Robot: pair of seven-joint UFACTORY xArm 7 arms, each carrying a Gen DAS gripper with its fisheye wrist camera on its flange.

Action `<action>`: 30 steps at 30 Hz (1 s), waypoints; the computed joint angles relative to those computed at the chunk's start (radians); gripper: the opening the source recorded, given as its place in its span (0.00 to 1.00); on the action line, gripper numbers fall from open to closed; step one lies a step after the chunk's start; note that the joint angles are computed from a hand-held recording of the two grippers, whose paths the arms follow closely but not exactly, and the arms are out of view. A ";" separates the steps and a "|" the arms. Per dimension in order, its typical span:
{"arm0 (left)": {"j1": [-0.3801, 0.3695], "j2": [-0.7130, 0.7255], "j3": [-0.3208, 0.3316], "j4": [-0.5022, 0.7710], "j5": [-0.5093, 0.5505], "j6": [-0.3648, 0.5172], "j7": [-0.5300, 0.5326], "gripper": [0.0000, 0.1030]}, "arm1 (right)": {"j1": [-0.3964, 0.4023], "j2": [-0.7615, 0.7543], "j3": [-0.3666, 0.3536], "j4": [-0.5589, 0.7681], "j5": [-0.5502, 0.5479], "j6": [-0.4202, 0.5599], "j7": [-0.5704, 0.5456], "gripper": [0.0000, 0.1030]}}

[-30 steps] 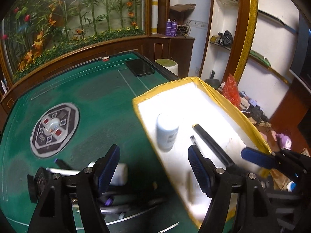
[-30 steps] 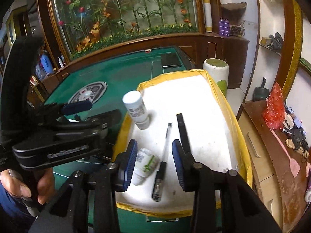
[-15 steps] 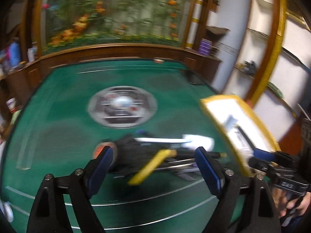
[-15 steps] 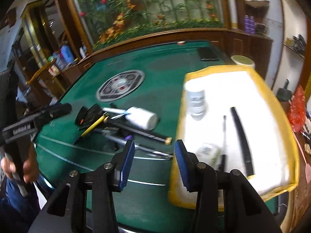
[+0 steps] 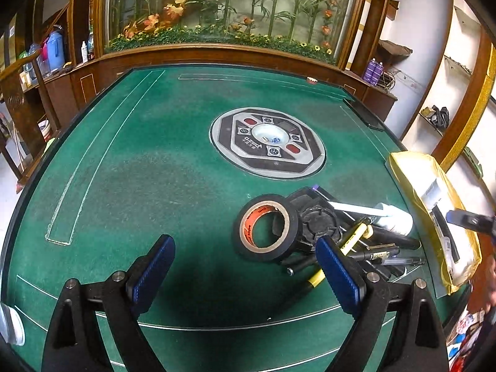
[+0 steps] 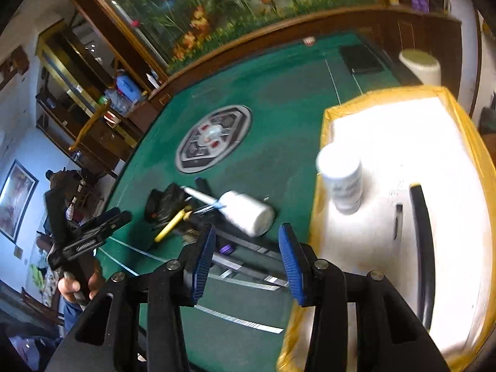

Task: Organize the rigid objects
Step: 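Move both grippers back over the cluttered table, then grasp the black tape roll with the left gripper while the right gripper grasps a white bottle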

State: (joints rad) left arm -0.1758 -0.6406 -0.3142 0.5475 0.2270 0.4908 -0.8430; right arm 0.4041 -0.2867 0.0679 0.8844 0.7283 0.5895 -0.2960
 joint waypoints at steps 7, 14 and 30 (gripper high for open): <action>0.003 -0.027 0.004 -0.006 0.004 0.030 0.010 0.92 | -0.058 0.081 0.046 0.025 -0.097 -0.284 0.092 0.40; 0.002 0.016 0.007 0.015 0.006 0.038 0.032 0.92 | 0.085 -0.026 -0.004 -0.057 -0.004 -0.286 0.021 0.44; -0.117 0.237 0.187 0.063 -0.226 -0.118 0.227 0.91 | 0.222 -0.107 0.000 -0.121 0.054 -0.238 -0.016 0.46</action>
